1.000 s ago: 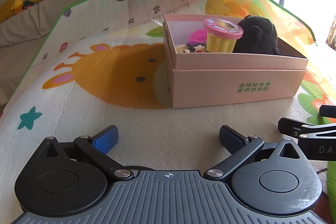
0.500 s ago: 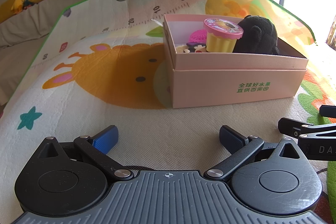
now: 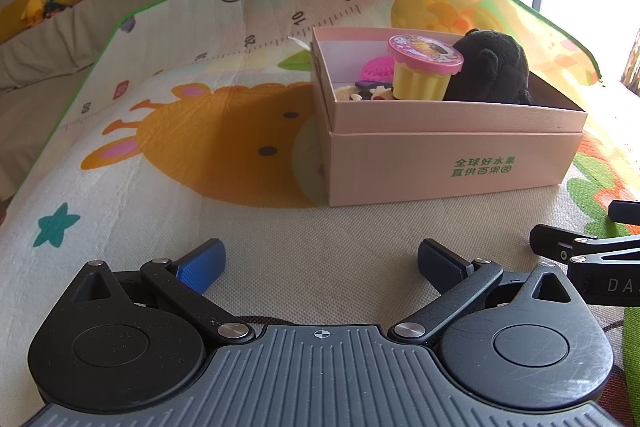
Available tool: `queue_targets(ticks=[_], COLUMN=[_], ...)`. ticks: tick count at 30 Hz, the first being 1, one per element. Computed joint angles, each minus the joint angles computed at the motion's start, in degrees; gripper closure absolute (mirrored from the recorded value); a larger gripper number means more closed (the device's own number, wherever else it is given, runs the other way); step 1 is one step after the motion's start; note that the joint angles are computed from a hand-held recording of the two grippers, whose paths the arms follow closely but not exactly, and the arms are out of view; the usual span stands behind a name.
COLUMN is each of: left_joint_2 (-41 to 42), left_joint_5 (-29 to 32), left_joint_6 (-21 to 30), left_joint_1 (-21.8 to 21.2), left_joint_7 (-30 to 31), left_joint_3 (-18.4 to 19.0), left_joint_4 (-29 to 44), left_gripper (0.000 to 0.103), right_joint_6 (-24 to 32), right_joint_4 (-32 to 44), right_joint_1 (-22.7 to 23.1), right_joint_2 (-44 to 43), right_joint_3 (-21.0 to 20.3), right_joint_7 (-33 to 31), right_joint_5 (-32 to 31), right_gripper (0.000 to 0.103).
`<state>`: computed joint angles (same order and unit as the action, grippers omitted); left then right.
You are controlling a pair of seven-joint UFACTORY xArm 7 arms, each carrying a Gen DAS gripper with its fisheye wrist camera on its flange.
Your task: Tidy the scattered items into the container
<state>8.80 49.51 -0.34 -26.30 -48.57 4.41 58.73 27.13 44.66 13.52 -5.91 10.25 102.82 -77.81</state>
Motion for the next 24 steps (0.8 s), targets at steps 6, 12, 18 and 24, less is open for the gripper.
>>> queue_targets(ticks=[6, 12, 18, 24], left_joint_2=[0.00, -0.74, -1.08, -1.10], left_joint_5=[-0.74, -10.91, -14.30, -13.59], left_joint_6=[-0.24, 1.53, 3.64, 3.24], left_joint_1=[0.25, 3.42, 3.17, 2.80], left_joint_7=[0.68, 10.64, 13.22, 12.69], left_joint_3=[-0.21, -4.73, -5.27, -4.70], left_joint_4=[-0.16, -1.19, -0.97, -1.11], left_gripper=[0.000, 0.000, 0.000, 0.000], right_joint_6=[0.04, 0.06, 0.13, 0.12], right_joint_4=[0.06, 0.10, 0.08, 0.06], right_joint_1=[0.04, 0.07, 0.11, 0.15], right_joint_2=[0.05, 0.10, 0.13, 0.14], right_joint_3=[-0.01, 0.00, -0.01, -0.05], right_joint_7=[0.00, 0.07, 0.08, 0.18], right_joint_5=[0.02, -0.02, -0.07, -0.15], right_gripper=[0.000, 0.000, 0.000, 0.000])
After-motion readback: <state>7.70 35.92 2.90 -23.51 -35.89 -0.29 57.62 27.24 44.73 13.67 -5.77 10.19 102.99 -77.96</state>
